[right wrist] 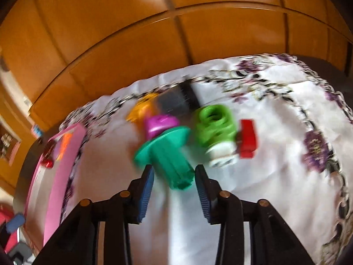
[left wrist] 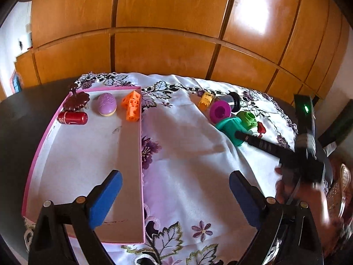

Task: Organize rigid objects
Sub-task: 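Move both tools back to the remaining objects on the cloth, then grasp the red puzzle piece with the right tool while the left tool grasps the green spool piece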

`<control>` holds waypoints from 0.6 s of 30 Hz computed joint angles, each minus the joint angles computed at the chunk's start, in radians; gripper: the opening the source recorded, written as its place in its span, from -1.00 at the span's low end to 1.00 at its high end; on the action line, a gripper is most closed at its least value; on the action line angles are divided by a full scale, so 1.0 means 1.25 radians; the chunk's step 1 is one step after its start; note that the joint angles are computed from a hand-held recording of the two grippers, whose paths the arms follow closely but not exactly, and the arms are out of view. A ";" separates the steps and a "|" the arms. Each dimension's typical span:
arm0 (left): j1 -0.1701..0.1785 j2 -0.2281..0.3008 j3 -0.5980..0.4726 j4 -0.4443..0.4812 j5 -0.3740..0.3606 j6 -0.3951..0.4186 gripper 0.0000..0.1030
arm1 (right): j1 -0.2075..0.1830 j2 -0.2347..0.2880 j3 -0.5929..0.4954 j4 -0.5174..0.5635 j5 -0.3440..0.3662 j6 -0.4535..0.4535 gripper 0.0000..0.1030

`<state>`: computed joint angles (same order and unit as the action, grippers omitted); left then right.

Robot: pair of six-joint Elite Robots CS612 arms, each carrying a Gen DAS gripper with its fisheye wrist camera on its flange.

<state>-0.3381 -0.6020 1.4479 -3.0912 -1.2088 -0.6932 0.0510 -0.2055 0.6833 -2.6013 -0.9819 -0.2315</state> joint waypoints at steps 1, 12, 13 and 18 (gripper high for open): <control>0.001 0.001 -0.003 0.004 0.000 -0.008 0.90 | -0.004 -0.007 0.015 0.015 0.036 -0.018 -0.20; -0.010 0.016 -0.036 0.018 0.014 -0.009 0.91 | -0.031 0.014 -0.011 -0.143 -0.108 0.191 -0.20; -0.011 0.018 -0.041 0.021 0.014 -0.004 0.91 | -0.030 0.028 -0.041 -0.123 -0.123 0.188 -0.20; -0.013 0.028 -0.063 0.037 0.011 0.008 0.93 | -0.022 0.095 -0.188 0.013 -0.141 0.167 -0.24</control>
